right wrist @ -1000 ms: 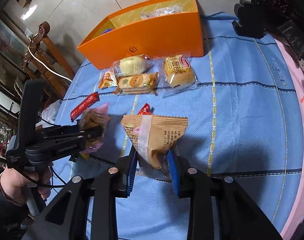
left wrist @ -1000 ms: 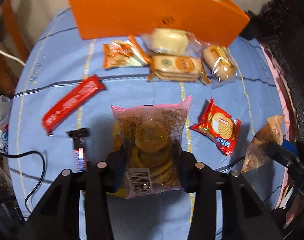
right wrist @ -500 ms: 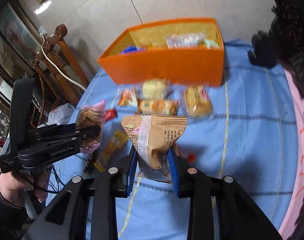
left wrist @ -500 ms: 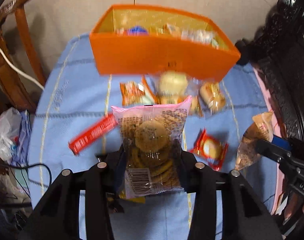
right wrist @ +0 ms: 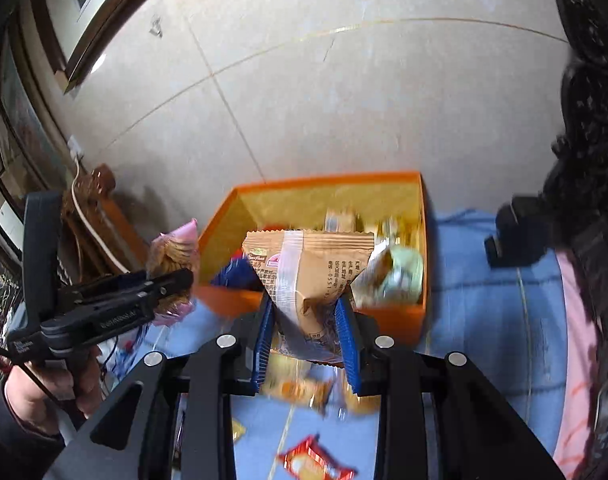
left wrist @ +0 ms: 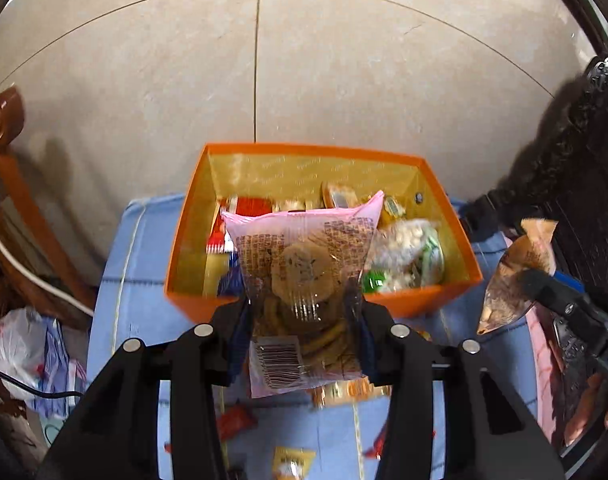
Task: Organize snacks
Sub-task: 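Carry both bags into the orange box and open both grippers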
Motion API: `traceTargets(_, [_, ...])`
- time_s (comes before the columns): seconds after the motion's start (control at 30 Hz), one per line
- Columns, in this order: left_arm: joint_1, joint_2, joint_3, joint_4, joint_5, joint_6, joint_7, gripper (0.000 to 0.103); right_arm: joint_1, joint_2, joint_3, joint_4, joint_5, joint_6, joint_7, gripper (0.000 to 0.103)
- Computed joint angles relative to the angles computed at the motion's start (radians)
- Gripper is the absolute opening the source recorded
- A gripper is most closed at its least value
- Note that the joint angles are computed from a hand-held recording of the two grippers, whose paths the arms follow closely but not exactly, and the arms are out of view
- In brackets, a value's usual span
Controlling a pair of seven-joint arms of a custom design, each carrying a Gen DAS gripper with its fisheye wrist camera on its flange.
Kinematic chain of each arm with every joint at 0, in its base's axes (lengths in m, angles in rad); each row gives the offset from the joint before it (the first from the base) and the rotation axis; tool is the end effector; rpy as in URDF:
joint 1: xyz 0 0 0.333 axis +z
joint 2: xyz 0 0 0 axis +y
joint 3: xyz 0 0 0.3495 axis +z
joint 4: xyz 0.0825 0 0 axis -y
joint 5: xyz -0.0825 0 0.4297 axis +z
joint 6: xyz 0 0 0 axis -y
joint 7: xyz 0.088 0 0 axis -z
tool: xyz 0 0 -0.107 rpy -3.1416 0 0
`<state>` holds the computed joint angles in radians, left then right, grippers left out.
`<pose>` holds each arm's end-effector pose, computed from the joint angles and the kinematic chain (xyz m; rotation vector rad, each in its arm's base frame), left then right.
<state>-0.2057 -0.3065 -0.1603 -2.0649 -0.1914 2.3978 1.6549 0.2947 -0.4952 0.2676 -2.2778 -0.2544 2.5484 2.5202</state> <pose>0.5057 -0.2078 0.6563 -1.5584 2.2525 -0.8246 0.3975 0.2831 0.6433 -1.4959 1.8517 -0.4619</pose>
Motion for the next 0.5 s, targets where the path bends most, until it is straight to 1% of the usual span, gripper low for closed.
traceTargets(0.1, [0.006,0.062,-0.014,0.051,0.027,0.012,-0.02,0.043,-0.028,0.046,-0.012,0.024,-0.019,0.032,0.004,0.031])
traceTargets(0.17, [0.007,0.106,-0.02,0.088,0.036,0.015,-0.034,0.044,-0.05,0.075,-0.009,0.041,-0.041,0.032,0.023,0.031])
traceTargets(0.2, [0.007,0.124,-0.022,0.102,0.037,0.023,-0.042,0.056,-0.068,0.095,-0.003,0.054,-0.065,0.031,0.044,0.034])
traceTargets(0.23, [0.012,0.147,-0.03,0.12,0.06,0.029,-0.069,0.067,-0.078,0.11,0.001,0.061,-0.083,0.028,0.066,0.05])
traceTargets(0.27, [0.018,0.155,-0.037,0.125,0.092,0.033,-0.102,0.093,-0.083,0.126,0.003,0.075,-0.092,0.005,0.088,0.062])
traceTargets(0.3, [0.026,0.157,-0.046,0.123,0.137,0.043,-0.146,0.098,-0.086,0.136,0.007,0.084,-0.1,-0.026,0.12,0.072])
traceTargets(0.33, [0.028,0.149,-0.047,0.11,0.157,0.059,-0.163,0.098,-0.075,0.133,0.002,0.075,-0.102,-0.019,0.136,0.072])
traceTargets(0.37, [0.023,0.135,-0.038,0.091,0.139,0.072,-0.14,0.098,-0.06,0.124,-0.008,0.056,-0.096,0.003,0.137,0.073])
traceTargets(0.4, [0.018,0.123,-0.029,0.074,0.122,0.073,-0.115,0.098,-0.049,0.114,-0.008,0.039,-0.094,0.004,0.144,0.077])
traceTargets(0.43, [0.02,0.106,-0.024,0.054,0.123,0.062,-0.103,0.098,-0.043,0.105,-0.005,0.029,-0.094,-0.012,0.153,0.081])
traceTargets(0.5, [0.025,0.067,-0.014,0.007,0.123,0.049,-0.089,0.098,-0.02,0.084,-0.005,0.003,-0.075,-0.032,0.166,0.084])
